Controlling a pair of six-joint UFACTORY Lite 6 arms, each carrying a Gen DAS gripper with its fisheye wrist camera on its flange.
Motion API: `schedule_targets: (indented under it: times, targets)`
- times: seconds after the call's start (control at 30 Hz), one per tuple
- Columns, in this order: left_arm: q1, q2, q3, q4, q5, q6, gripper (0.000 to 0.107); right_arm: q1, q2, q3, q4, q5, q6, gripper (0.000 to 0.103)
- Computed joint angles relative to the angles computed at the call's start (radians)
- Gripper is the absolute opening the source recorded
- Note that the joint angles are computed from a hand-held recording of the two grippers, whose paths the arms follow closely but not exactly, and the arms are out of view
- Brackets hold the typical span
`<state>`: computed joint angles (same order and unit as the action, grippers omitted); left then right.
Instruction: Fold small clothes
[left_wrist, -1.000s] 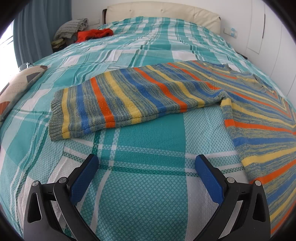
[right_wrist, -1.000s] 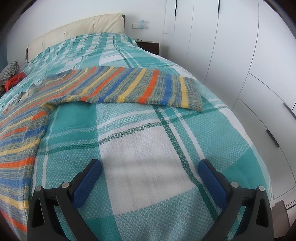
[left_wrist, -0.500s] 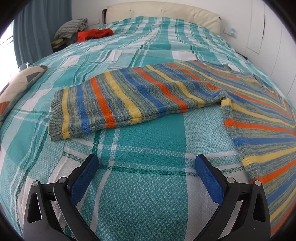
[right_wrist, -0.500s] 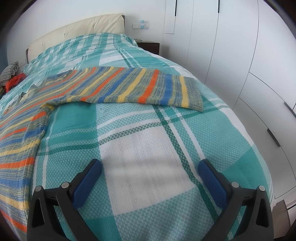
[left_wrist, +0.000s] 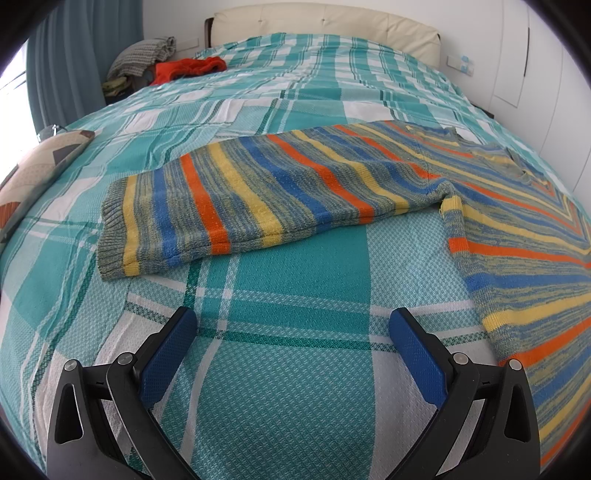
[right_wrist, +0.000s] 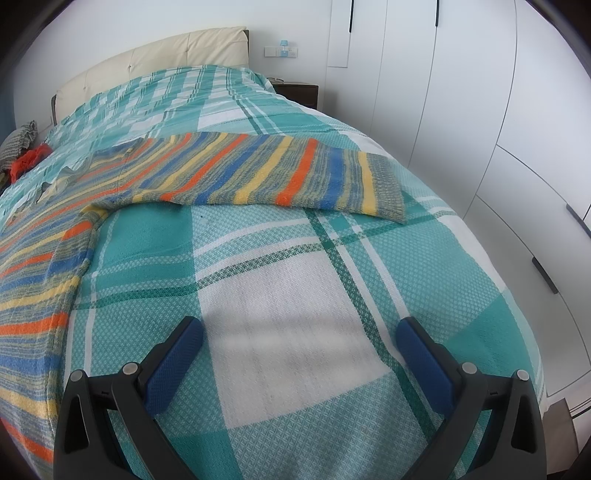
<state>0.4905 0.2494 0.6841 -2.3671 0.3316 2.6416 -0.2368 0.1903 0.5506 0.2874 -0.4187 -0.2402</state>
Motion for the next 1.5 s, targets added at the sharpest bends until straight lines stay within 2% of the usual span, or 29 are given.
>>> schedule_targets:
  times: [1.5]
  targets:
    - [0.001, 0.0, 0.001, 0.0, -0.001, 0.001, 0.103, 0.004, 0.012, 0.006, 0.005, -0.007, -0.002, 0.103]
